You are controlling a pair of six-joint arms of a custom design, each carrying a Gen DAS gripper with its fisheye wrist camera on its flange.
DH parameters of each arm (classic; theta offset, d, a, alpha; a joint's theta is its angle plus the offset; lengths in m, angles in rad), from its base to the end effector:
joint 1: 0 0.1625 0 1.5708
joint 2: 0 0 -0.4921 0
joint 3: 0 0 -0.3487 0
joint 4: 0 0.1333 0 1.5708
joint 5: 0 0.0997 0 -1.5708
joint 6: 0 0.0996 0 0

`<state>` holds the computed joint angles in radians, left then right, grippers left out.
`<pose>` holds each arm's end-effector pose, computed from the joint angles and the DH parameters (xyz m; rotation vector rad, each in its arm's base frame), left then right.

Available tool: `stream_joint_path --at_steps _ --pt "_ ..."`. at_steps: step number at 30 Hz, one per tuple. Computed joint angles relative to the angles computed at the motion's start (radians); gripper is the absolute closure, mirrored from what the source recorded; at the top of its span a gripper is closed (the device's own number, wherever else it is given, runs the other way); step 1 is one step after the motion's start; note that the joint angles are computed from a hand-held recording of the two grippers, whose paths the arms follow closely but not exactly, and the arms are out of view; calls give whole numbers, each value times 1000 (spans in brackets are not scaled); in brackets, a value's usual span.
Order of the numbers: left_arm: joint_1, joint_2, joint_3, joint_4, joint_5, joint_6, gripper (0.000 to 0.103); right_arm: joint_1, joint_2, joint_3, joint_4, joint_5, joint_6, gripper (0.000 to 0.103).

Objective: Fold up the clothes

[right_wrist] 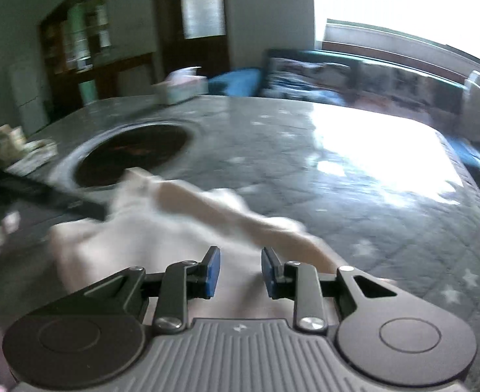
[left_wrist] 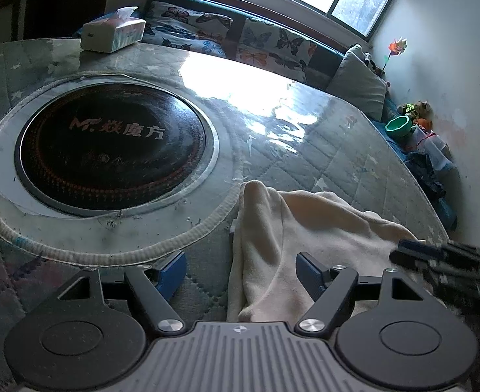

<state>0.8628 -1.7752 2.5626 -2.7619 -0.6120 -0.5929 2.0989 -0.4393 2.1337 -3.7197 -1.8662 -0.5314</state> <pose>-0.0061 -0.3375 0.3838 -0.1151 2.3750 -1.1293 0.3591 -0.4085 -0.0161 1.3214 -2.4458 0.6418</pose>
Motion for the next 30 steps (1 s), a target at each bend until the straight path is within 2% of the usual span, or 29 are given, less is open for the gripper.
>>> stream_joint_path --at_steps 6,12,19,24,30 --pt "-7 3 -5 31 10 0 26 -26 15 -37 14 -19 41 78" --pt "10 5 -20 23 -22 18 31 9 2 -4 -8 4 -18 76" --pt "-1 13 -11 16 -11 32 36 28 -9 22 6 18 -19 75" --pt "-27 9 6 41 22 31 36 36 -9 99 -81 6 -32 71" --pt "-45 22 24 43 57 43 36 39 49 214 -317 -31 -128 70"
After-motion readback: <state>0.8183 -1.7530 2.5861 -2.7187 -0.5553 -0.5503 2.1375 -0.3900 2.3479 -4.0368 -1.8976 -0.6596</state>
